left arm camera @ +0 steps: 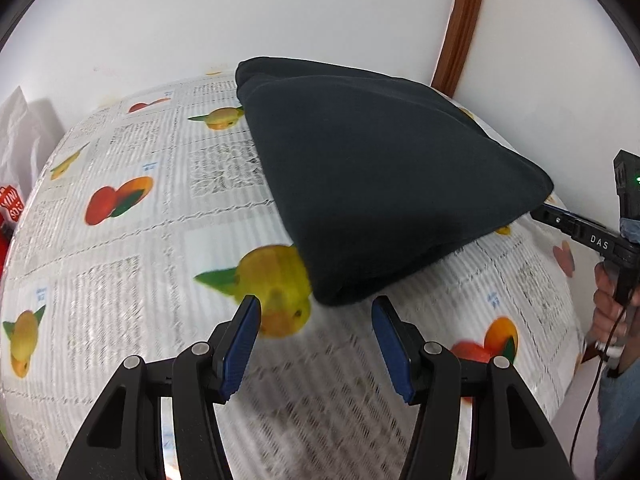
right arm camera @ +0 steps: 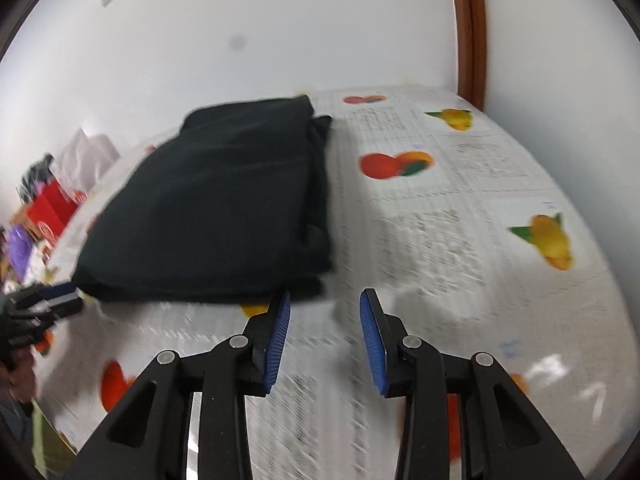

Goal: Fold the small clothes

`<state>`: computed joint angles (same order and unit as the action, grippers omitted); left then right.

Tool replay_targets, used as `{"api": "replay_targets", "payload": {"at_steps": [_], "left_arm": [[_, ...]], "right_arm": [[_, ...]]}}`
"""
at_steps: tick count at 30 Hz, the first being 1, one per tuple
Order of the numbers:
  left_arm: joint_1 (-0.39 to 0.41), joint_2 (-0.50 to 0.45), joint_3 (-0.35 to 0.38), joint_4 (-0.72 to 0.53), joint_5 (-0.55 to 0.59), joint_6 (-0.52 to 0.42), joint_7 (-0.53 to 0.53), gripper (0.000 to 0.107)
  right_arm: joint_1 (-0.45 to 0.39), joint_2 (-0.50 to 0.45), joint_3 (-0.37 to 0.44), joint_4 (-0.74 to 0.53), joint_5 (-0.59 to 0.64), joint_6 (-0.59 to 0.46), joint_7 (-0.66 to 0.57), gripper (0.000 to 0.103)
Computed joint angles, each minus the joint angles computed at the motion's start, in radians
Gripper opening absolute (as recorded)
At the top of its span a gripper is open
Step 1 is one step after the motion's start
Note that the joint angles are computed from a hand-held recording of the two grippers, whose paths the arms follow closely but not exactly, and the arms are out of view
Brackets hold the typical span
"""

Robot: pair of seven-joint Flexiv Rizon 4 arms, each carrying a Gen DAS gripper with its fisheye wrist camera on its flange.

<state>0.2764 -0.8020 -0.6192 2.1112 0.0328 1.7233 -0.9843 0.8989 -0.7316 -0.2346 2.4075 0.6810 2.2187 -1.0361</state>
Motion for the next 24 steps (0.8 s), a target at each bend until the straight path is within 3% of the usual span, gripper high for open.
{"api": "replay_targets", "payload": {"at_steps": [3, 4, 6, 7, 10, 13, 19, 24], "left_arm": [[-0.052, -0.006, 0.032, -0.028, -0.013, 0.002, -0.013, 0.052], [-0.06, -0.012, 0.034, -0.038, -0.015, 0.004, -0.014, 0.047], [-0.079, -0.013, 0.051, -0.052, -0.022, 0.004, -0.021, 0.023], [-0.08, -0.018, 0.051, -0.064, -0.028, -0.003, -0.024, 0.018], [-0.04, -0.043, 0.009, -0.083, -0.04, -0.021, -0.024, 0.016], [-0.065, -0.047, 0.037, -0.121, -0.058, -0.024, -0.032, 0.015], [-0.128, -0.047, 0.11, -0.192, -0.099, -0.033, -0.053, 0.015], [-0.12, -0.045, 0.105, -0.199, -0.126, -0.07, -0.051, 0.018]], "right_arm": [[-0.025, -0.016, 0.002, -0.044, -0.025, -0.02, 0.004, 0.034], [-0.041, -0.02, 0.008, -0.057, -0.045, -0.034, 0.006, 0.027], [-0.039, -0.035, -0.002, -0.076, -0.05, -0.045, 0.015, 0.02], [-0.03, -0.043, -0.013, -0.083, -0.048, -0.038, 0.014, 0.017], [-0.055, -0.047, -0.007, -0.094, -0.075, -0.025, 0.013, 0.016], [-0.119, -0.049, 0.023, -0.123, -0.124, -0.016, 0.012, 0.016], [-0.116, -0.073, -0.021, -0.212, -0.144, -0.081, 0.012, 0.016], [-0.089, -0.073, -0.059, -0.226, -0.147, -0.124, 0.03, 0.018]]}}
